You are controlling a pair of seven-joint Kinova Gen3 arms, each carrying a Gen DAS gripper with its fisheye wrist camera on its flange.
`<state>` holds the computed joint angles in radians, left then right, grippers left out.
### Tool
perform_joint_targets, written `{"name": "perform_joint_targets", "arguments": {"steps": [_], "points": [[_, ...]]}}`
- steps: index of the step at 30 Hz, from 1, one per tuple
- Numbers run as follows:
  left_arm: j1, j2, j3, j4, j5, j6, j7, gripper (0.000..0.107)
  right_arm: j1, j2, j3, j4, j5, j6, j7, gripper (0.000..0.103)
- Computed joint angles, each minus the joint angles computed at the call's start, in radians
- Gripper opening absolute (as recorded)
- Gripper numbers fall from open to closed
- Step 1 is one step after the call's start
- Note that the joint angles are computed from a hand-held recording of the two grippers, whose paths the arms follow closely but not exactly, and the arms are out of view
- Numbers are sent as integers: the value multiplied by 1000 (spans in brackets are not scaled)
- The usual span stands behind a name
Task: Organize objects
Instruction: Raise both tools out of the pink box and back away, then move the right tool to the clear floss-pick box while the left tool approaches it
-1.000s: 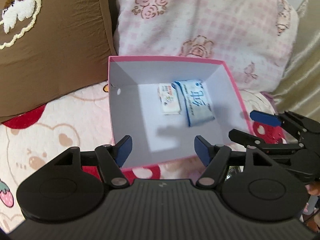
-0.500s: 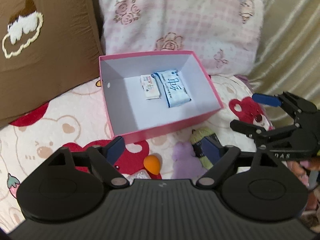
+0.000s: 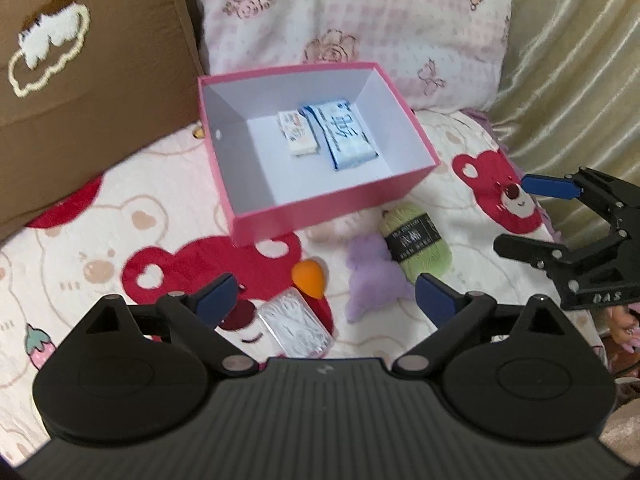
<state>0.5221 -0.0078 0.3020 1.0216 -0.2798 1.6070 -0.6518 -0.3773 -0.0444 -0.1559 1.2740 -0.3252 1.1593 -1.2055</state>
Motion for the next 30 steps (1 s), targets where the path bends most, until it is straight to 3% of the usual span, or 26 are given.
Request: {"name": "perform_joint_targets", "arguments": {"steps": [3,6,11,18,23,30], "points": [[-18,-20,-14,32,65,-46,-24,97,4,-18,11,13,-48,23,30,90],[-18,-28,7,49,48,-60,0,97,9,-34,23,37,-101,33,59,90],[20,-30,66,88,-74,-39,70,97,3,-23,16,37,-129,90,89,90],[95,-33,116,201,-228,-24,152,94,-22,-15,-8,90,-141,84,104,90],[70,-82,89,327,-147,-130,197,94,-58,17,-41,80,-103,135,86,90],[5,-136,93,475,-63,-267,230,93,-97,45,-63,120,-100,127,64,90]]}}
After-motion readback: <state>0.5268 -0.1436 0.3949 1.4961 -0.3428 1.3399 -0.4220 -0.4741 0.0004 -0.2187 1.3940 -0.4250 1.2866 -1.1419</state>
